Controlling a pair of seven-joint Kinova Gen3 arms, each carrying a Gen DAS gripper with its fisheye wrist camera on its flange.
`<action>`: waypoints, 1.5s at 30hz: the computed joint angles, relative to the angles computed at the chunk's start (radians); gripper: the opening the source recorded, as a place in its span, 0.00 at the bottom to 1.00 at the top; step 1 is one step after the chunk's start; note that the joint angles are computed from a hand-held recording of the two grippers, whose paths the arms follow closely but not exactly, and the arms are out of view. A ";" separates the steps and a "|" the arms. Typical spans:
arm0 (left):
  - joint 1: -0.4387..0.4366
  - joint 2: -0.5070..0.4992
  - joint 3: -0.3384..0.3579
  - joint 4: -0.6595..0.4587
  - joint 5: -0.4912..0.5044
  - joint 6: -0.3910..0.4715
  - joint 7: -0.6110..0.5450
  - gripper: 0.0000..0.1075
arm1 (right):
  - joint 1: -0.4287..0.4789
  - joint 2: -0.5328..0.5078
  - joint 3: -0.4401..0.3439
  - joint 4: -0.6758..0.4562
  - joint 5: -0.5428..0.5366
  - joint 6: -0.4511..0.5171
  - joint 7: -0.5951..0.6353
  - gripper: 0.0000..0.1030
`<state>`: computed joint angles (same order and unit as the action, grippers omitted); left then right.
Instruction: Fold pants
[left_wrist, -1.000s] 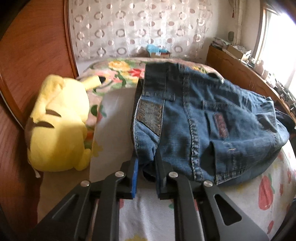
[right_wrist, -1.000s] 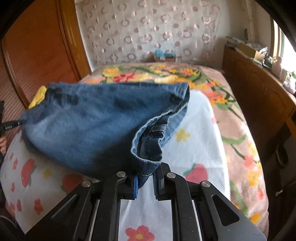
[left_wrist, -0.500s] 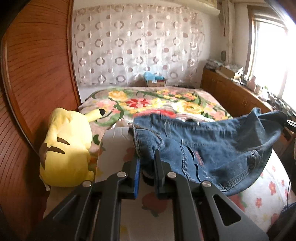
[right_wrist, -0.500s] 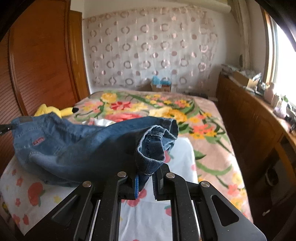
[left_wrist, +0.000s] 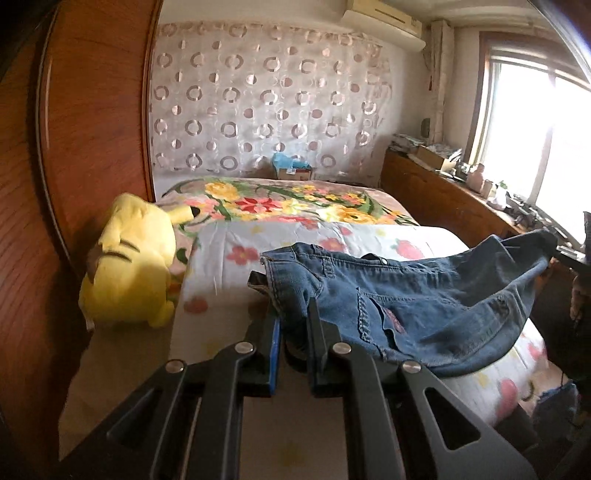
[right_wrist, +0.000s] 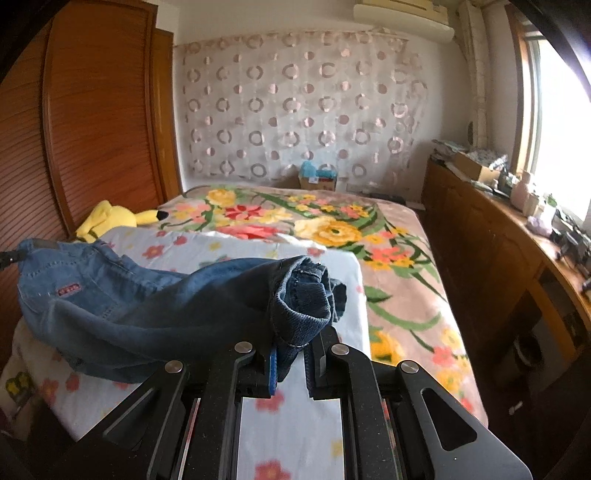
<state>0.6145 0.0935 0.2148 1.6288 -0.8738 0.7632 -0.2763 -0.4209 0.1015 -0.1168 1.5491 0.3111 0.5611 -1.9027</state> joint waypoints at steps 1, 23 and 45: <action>0.010 -0.011 0.005 0.020 -0.005 0.004 0.020 0.08 | 0.004 -0.021 -0.001 0.032 -0.012 -0.006 0.001 0.08; 0.113 0.023 0.044 0.065 -0.024 0.165 0.109 0.28 | 0.050 -0.085 -0.028 0.282 -0.104 -0.036 -0.081 0.29; 0.228 0.228 -0.047 -0.214 -0.038 0.109 -0.067 0.30 | 0.068 -0.149 -0.079 0.315 0.058 -0.090 -0.265 0.53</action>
